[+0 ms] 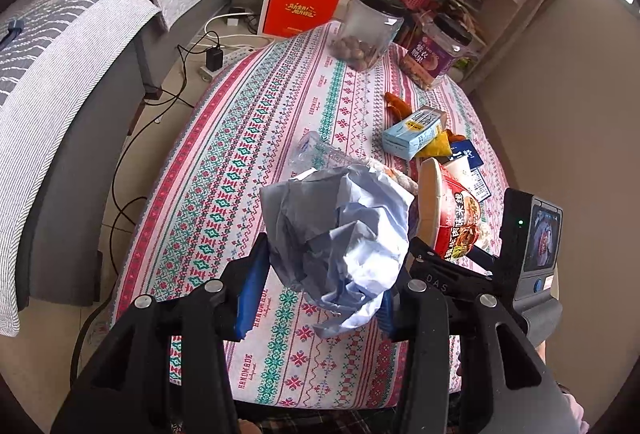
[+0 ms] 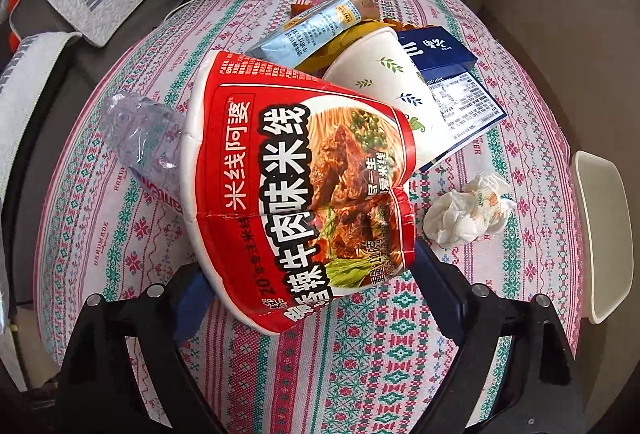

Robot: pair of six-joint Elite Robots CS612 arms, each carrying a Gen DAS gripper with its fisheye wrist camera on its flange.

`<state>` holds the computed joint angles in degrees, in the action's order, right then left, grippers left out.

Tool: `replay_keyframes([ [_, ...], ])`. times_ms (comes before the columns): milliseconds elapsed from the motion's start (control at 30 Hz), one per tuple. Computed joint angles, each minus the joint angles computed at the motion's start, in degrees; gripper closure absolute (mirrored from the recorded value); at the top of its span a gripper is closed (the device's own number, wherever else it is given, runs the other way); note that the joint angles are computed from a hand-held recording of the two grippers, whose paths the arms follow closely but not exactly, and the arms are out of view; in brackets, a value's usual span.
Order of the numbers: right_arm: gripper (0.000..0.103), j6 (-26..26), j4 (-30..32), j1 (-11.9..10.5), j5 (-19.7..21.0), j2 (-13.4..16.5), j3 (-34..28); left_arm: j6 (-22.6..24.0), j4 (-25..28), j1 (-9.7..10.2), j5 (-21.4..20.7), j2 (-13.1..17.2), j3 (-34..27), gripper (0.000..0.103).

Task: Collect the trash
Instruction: 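Drop the noodle cup into the white bin with right gripper while left carries paper ball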

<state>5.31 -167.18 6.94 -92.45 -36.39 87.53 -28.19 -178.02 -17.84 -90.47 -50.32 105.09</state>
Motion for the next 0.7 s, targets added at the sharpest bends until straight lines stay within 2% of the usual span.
replay_keyframes([
  [133,0.017,-1.2,-2.8,-0.5,1.2,-1.2,2.0,0.4,-0.7,-0.41,-0.2,0.3,-0.3,0.057],
  [400,0.017,-2.5,-13.8,-1.5,-0.9,-3.8,6.8,1.4,-3.1,-1.95,0.4,1.1,-1.4,0.057],
  [700,0.017,0.7,-21.9,-5.7,-6.3,-6.4,10.2,3.0,-7.0,-4.58,-0.3,3.4,-3.8,0.057],
])
